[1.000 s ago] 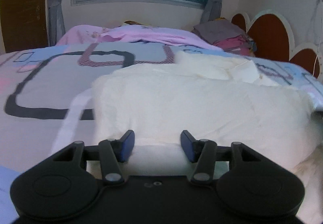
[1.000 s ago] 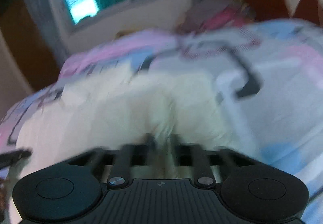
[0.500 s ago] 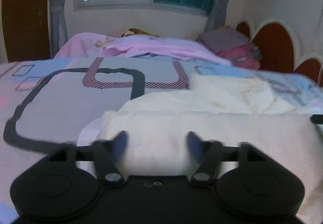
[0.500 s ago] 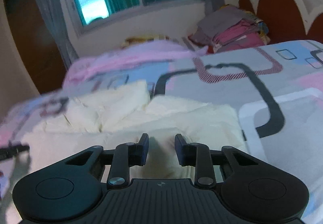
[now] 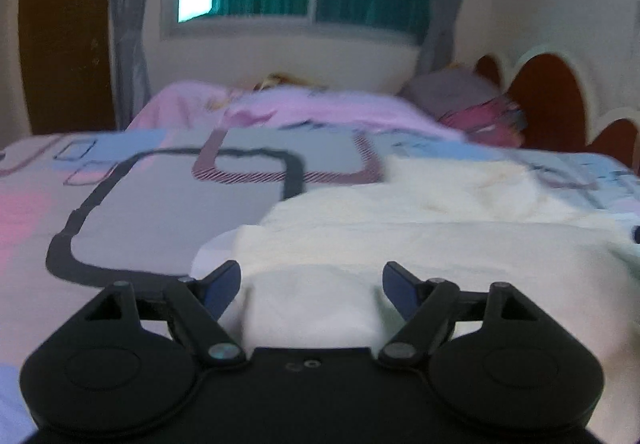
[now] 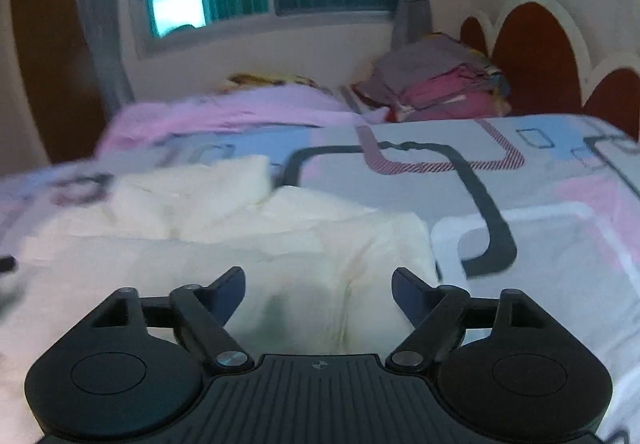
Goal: Fold large clothes
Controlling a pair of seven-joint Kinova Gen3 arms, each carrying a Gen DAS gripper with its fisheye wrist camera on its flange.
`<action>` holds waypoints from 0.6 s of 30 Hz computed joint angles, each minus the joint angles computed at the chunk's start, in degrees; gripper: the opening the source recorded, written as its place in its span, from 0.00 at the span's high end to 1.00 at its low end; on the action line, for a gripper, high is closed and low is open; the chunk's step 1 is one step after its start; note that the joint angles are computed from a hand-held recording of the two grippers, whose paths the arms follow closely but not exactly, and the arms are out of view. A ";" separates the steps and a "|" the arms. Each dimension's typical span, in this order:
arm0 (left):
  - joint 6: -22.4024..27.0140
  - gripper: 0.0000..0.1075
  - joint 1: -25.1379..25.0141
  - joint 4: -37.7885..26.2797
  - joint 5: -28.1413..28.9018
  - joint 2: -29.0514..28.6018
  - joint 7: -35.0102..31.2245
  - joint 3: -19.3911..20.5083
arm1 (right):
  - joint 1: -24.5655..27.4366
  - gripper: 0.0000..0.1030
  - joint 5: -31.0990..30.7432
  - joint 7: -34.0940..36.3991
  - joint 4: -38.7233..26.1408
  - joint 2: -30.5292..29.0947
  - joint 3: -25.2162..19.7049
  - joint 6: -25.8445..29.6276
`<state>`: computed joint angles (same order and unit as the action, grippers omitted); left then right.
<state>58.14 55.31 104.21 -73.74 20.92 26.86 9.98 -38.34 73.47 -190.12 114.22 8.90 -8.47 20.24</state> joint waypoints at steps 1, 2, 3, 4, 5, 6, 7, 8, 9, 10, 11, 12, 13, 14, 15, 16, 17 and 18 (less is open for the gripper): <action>1.69 0.29 1.95 0.53 -0.92 0.05 1.93 0.35 | 1.04 0.23 -1.28 0.26 1.01 -0.84 -1.06 -0.76; 2.89 0.30 3.12 1.01 -1.74 0.28 3.96 1.24 | 3.15 0.24 -3.50 1.04 1.86 -1.47 -2.68 -2.45; 3.16 0.30 4.34 1.46 -2.48 0.55 5.32 1.10 | 5.80 0.27 -5.83 2.22 2.38 -1.57 -4.78 -4.27; 3.04 0.30 4.85 1.60 -2.49 1.09 5.74 1.26 | 8.46 0.44 -8.16 4.33 2.46 -1.12 -7.40 -5.16; 1.99 0.30 4.30 1.36 -1.57 1.58 5.28 1.56 | 10.58 0.66 -9.79 6.66 2.07 0.24 -9.96 -5.11; 0.00 0.31 2.86 1.29 0.11 1.75 4.51 2.09 | 11.71 0.67 -11.48 8.99 1.21 2.02 -11.52 -4.14; -1.97 0.30 1.58 1.20 2.07 2.12 3.28 2.23 | 12.55 0.67 -13.81 11.32 0.20 3.23 -12.96 -2.54; -3.20 0.29 0.83 1.26 3.09 2.53 2.82 2.09 | 12.71 0.67 -16.01 13.65 -0.46 3.91 -13.34 -1.82; -4.80 0.28 0.89 1.76 3.27 2.34 3.28 0.99 | 11.81 0.67 -17.33 15.86 -1.05 4.55 -12.65 -1.10; -5.47 0.28 1.22 1.77 3.56 2.25 3.02 0.02 | 9.86 0.67 -18.31 17.13 -1.52 4.86 -10.94 -0.45; -5.26 0.28 1.02 1.39 3.99 2.34 1.98 0.12 | 8.80 0.67 -19.08 18.17 -1.97 4.97 -10.29 0.51; -5.26 0.28 1.42 1.11 4.51 2.37 1.19 -0.45 | 8.80 0.67 -19.74 19.19 -2.40 5.03 -10.71 1.43; -4.50 0.28 1.46 0.55 5.27 2.37 0.32 -0.24 | 9.55 0.67 -20.02 19.28 -2.94 5.05 -12.16 3.02; -2.81 0.32 1.55 -0.58 6.51 2.37 -1.20 0.29 | 9.24 0.67 -19.49 18.43 -3.37 4.76 -12.86 5.35; -0.50 0.32 2.70 -1.41 6.82 2.26 -1.79 0.40 | 7.89 0.67 -18.02 16.66 -3.30 3.45 -12.51 7.61; 1.47 0.30 4.85 -1.72 6.19 1.85 -1.44 -0.55 | 5.65 0.62 -15.69 14.33 -2.37 1.52 -11.11 8.95; 3.20 0.28 6.48 -1.70 4.80 1.58 -0.26 -0.71 | 4.46 0.46 -13.36 12.00 -1.31 -0.21 -10.60 9.36; 4.21 0.27 7.05 -1.97 4.29 1.31 0.00 -0.15 | 4.34 0.43 -11.03 9.67 -0.25 -1.53 -11.03 8.83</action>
<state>62.35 62.36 102.24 -69.45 22.23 26.85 9.83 -34.00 62.43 -180.45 113.97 7.37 -19.50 29.07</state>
